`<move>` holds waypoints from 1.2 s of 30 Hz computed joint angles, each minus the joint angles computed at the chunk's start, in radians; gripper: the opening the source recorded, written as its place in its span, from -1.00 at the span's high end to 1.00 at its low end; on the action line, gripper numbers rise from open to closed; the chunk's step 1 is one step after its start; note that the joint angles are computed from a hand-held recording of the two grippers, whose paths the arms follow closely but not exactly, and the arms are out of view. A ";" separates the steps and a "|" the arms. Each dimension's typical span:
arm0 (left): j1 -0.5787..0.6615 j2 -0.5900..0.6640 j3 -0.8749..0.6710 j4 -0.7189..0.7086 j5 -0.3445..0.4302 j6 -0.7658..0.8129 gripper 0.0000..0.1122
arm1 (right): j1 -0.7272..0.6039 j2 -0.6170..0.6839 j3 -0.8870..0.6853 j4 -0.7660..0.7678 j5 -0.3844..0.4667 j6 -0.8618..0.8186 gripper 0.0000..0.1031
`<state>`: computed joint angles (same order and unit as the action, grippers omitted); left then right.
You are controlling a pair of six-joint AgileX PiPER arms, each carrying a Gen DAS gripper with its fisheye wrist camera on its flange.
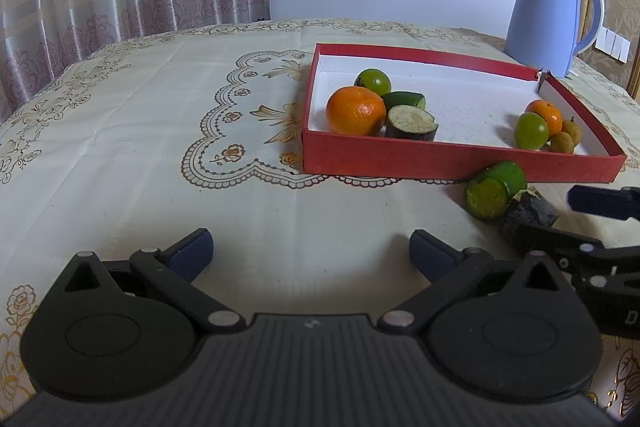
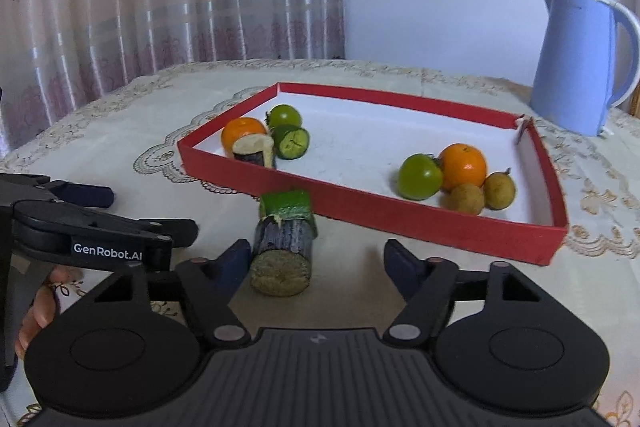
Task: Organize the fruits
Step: 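Reach the right gripper to the second dark eggplant chunk and grasp it, then carry the eggplant chunk into the tray and open the right gripper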
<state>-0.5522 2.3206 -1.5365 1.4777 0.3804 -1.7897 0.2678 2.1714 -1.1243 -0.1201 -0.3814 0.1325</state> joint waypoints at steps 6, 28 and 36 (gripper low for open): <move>0.000 0.000 0.000 -0.001 0.000 0.001 -0.84 | 0.031 0.013 -0.012 0.060 0.014 -0.111 0.22; 0.000 -0.001 0.000 -0.001 0.000 0.001 -0.84 | 0.019 0.011 -0.013 0.073 0.023 -0.091 0.35; 0.000 -0.001 0.000 -0.002 0.000 0.001 -0.84 | 0.017 -0.001 0.016 0.083 0.002 -0.095 0.35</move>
<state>-0.5523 2.3199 -1.5362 1.4761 0.3802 -1.7885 0.2848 2.1706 -1.1082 -0.0370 -0.3799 0.0374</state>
